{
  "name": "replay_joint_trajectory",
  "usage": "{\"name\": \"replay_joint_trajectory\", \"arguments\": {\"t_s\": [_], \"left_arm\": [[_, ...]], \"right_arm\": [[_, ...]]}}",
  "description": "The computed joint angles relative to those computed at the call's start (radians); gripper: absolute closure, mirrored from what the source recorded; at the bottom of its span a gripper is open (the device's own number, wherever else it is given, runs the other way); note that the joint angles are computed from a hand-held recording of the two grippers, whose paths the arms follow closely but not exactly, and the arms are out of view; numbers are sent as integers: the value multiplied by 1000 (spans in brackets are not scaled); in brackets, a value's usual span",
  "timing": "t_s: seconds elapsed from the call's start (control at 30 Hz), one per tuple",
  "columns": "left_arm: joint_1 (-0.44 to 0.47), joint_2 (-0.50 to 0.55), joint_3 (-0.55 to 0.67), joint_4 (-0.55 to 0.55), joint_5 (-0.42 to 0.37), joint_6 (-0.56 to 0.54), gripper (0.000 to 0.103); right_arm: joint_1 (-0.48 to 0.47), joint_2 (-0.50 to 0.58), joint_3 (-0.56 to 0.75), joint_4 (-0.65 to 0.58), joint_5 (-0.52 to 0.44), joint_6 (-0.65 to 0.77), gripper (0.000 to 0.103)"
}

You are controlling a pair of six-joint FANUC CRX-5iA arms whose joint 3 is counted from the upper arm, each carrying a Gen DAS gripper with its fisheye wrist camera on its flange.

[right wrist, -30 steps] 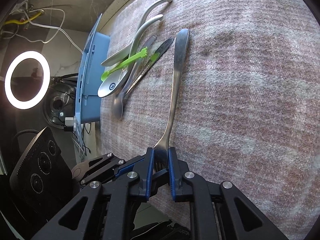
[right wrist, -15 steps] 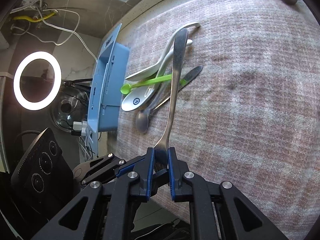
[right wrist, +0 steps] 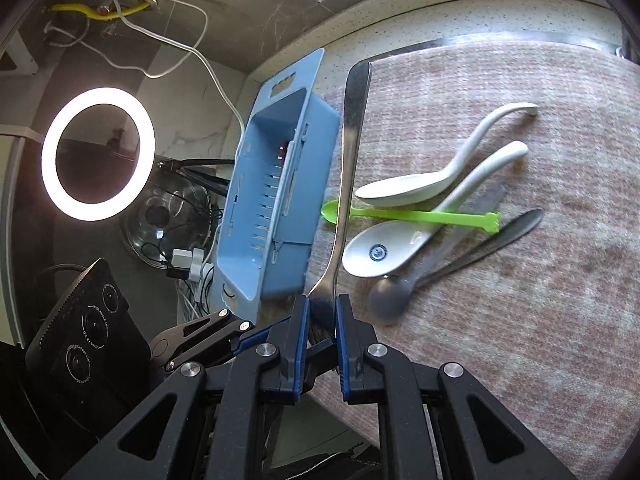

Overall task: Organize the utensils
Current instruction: 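Carry the held steel fork over the light-blue basket, then lower the fork into the basket and open the grippers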

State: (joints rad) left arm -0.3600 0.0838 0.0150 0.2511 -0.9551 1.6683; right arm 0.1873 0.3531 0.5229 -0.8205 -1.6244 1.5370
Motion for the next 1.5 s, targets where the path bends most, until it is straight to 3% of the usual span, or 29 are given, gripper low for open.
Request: {"name": "replay_joint_trajectory", "arguments": {"t_s": [0.83,1.13,1.3,1.4,1.43,1.5], "left_arm": [[291,-135,-194,123,-12,-218,81],[332,-121,-224,166,-20,-260,81],[330,-104,-204,133,-34,-237,81],[332,-87,-179,95,-58,-192,72],[334,-87,-179,89,-59,-184,65],[339,-89,-181,86,-60,-177,64]], "right_arm": [[247,147,168,56,107,-117,91],[279,192,198,80,104,-150,91],[305,188,186,132,135,-145,91],[313,184,184,154,152,-138,88],[316,183,185,167,157,-140,84],[320,172,173,189,178,-146,70]]}}
